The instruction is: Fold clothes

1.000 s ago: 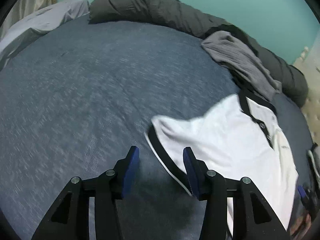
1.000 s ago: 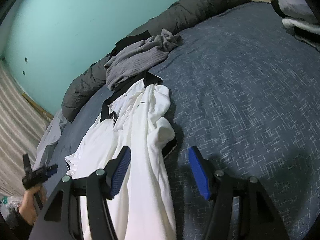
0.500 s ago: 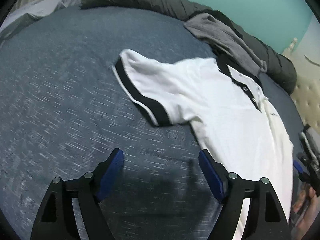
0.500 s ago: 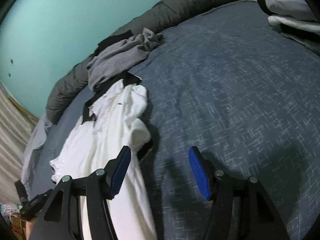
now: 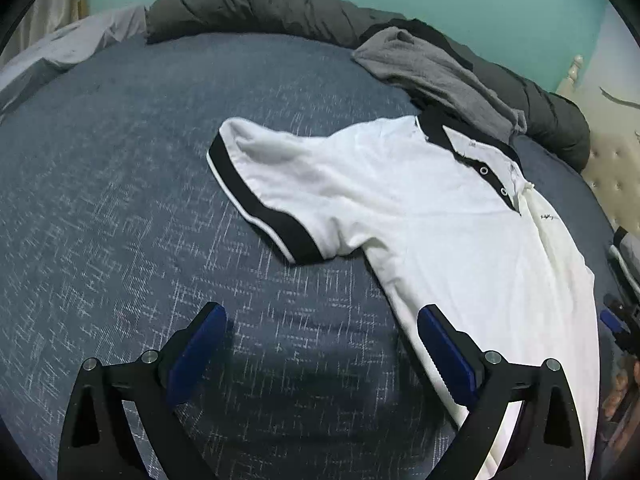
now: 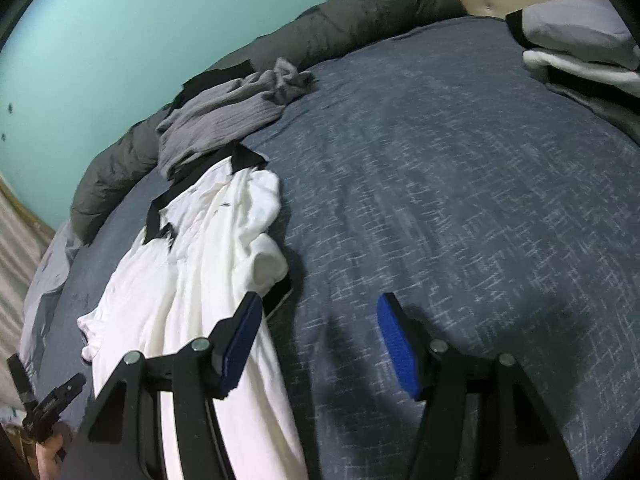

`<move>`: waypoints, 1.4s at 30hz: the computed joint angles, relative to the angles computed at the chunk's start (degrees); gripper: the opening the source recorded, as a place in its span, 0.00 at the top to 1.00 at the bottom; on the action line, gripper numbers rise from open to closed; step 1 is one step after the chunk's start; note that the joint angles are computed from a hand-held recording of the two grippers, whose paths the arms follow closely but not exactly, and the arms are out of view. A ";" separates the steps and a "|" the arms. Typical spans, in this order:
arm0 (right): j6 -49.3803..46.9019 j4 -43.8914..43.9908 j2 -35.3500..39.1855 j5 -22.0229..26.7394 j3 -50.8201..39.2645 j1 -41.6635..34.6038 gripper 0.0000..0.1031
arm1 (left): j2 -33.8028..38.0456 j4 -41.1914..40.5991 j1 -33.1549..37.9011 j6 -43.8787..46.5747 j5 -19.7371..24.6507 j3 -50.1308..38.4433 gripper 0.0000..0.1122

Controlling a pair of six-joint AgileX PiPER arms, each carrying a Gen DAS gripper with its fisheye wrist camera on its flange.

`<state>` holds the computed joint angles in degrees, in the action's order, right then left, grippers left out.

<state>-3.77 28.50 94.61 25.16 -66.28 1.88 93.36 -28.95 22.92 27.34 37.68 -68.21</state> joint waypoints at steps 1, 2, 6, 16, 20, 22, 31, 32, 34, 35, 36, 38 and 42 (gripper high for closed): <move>1.28 -1.81 0.95 1.03 -1.59 -0.01 0.41 | -0.22 0.04 -0.16 0.07 -0.29 0.13 0.12; 2.64 -3.39 2.11 2.29 -3.61 -0.15 0.41 | -0.47 -0.40 -0.15 0.72 -0.21 0.24 0.12; 7.72 -10.82 7.98 8.07 -13.45 0.19 0.41 | -1.34 -0.85 -0.24 2.01 -0.63 0.21 0.12; 12.66 -23.22 23.18 22.91 -36.46 5.34 0.52 | -1.03 -4.10 1.43 4.32 0.57 -0.54 0.12; 9.57 -22.26 24.34 23.36 -38.70 8.47 0.60 | -0.70 -5.03 1.78 4.86 1.24 -0.93 0.12; 8.22 -22.61 24.66 23.21 -39.23 10.38 0.61 | -0.72 -5.15 2.00 5.07 1.21 -0.96 0.12; 0.47 -15.12 22.97 20.89 -36.04 10.94 0.63 | -0.42 -6.32 2.13 5.89 2.24 -1.26 0.12; 0.57 -14.31 22.69 20.77 -35.71 10.18 0.63 | -0.47 -6.18 2.05 5.83 2.17 -1.23 0.12; 3.12 -14.46 21.95 19.54 -34.27 8.53 0.63 | -0.60 -6.32 2.07 5.84 2.19 -1.13 0.12; 4.66 -14.14 22.11 19.55 -34.13 7.48 0.63 | -0.64 -6.36 2.10 5.82 2.22 -1.11 0.12; 5.36 -12.99 22.59 20.00 -34.39 6.47 0.63 | -0.67 -6.39 2.13 5.79 2.25 -1.11 0.12; 5.16 -10.95 23.22 20.70 -34.49 5.45 0.63 | -0.68 -6.42 2.18 5.72 2.32 -1.13 0.12; 4.40 -8.94 24.85 22.09 -35.75 5.05 0.63 | -0.54 -6.39 2.19 5.69 2.42 -1.25 0.12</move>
